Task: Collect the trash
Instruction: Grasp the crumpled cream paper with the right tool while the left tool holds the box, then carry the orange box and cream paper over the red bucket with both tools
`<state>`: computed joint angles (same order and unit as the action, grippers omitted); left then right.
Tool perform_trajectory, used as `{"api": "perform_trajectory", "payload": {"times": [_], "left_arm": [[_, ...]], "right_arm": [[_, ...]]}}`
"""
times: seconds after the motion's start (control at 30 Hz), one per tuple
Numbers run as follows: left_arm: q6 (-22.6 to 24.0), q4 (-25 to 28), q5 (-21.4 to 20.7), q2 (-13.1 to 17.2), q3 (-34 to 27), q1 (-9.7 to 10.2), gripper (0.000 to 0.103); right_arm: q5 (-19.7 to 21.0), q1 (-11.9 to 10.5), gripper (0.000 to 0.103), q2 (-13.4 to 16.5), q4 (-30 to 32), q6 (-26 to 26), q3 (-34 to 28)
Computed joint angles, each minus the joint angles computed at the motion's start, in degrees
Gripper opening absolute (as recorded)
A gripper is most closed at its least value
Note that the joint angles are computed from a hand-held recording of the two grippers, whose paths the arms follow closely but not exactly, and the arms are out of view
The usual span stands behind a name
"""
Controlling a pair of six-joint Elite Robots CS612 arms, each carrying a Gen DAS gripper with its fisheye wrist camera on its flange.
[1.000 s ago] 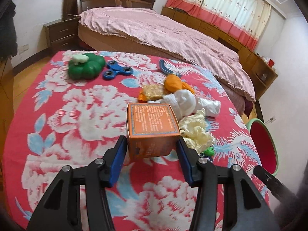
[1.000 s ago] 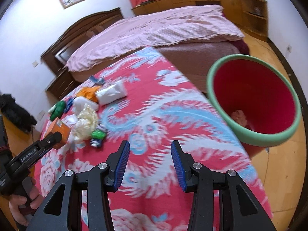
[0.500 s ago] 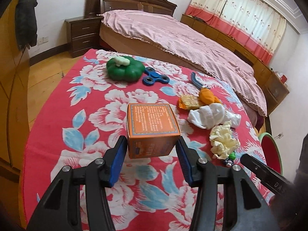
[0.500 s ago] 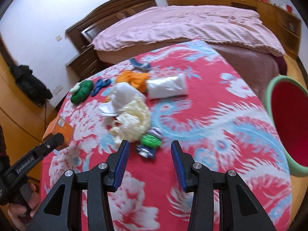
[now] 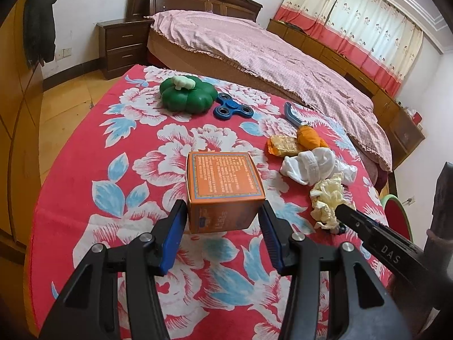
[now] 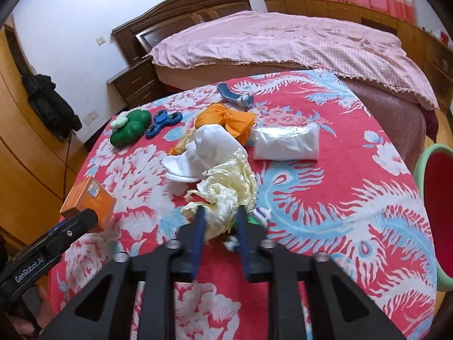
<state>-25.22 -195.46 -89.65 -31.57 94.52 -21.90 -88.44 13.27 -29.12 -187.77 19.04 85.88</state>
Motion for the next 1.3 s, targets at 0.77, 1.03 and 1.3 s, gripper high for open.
{"api": "perform_trajectory", "payload": {"times": [0.77, 1.03, 1.3], "left_arm": [[2.83, -2.2, -3.64, -1.54, 1.55, -1.89, 0.052], [5.25, -1.77, -5.72, -2.18, 1.55, -3.44, 0.052], [7.93, 1.07, -8.56, -2.39, 0.35, -5.36, 0.052]], "right_arm": [[3.18, -1.82, 0.006, -4.67, -17.23, 7.08, 11.95], [1.07, -3.17, 0.006, -5.9, -22.47, 10.59, 16.41], [-1.82, -4.81, 0.006, -6.71, -27.17, 13.84, 20.13]]}}
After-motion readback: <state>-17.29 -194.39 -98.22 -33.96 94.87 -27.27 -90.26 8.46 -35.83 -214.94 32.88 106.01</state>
